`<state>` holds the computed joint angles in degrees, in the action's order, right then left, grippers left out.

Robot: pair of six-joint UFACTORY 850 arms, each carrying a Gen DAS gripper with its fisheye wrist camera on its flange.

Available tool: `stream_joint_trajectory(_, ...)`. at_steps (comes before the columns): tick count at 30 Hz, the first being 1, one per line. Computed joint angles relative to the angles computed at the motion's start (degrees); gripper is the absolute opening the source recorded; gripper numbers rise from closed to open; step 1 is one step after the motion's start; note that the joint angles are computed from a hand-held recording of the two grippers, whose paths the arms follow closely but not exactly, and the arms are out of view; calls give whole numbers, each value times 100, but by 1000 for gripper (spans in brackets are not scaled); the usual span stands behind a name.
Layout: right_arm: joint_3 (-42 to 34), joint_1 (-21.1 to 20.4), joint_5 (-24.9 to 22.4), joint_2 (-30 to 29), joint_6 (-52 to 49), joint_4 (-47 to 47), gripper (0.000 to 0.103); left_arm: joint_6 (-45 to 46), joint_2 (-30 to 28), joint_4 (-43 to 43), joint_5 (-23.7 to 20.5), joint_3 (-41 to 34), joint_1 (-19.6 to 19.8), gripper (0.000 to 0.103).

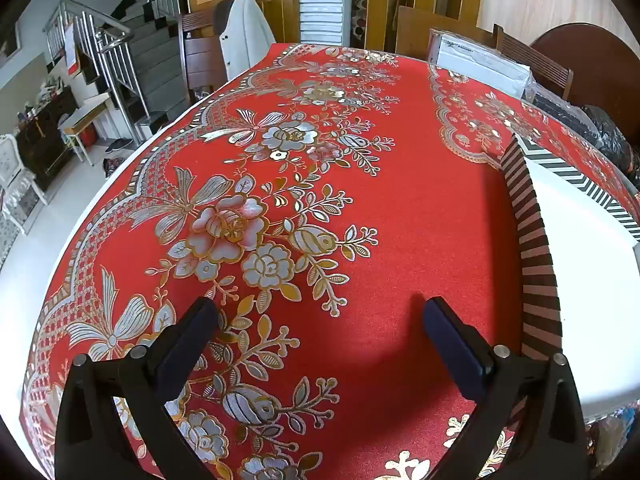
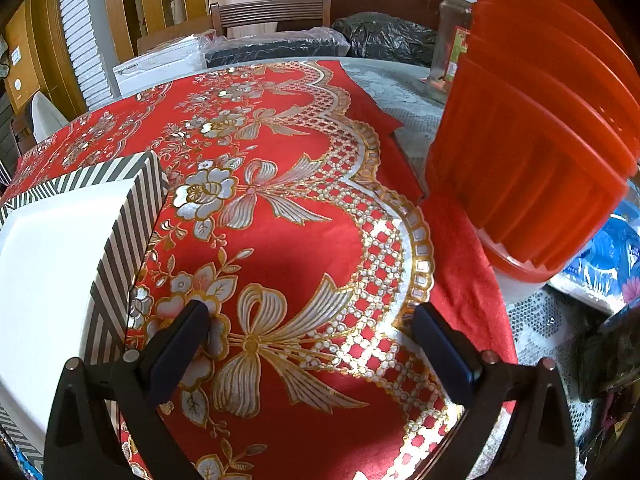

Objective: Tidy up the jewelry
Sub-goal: 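Move both tools over the jewelry pile beside the striped tray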

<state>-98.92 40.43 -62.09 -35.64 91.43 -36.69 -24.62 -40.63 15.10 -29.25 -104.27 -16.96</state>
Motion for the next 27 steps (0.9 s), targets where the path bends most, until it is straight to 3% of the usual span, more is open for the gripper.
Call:
stream_joint_trajectory(7, 20, -9, 36, 24, -82, 56, 103, 133, 31, -123, -22, 31, 4, 93)
stream_joint_trajectory(9, 22, -44, 104, 59, -311, 236, 103, 222, 122, -166, 20, 151, -4, 86)
stream_joint_trajectory(11, 42, -13, 46, 106, -383, 407, 103, 293, 384, -176, 181, 503, 25, 68)
stream_joint_trajectory(15, 170, 213, -365, 242, -11, 522, 103, 854, 671, -938, 250, 802, 95, 65)
stream_joint_trajectory(19, 90, 602, -1002, 272, 164, 335, 103, 483, 1011, -438, 522, 1096, -30, 65)
stream_joint_trajectory(27, 48, 1222, -1363, 455, 762, -435, 103, 994, 1630, -846, 766, 1590, -187, 65)
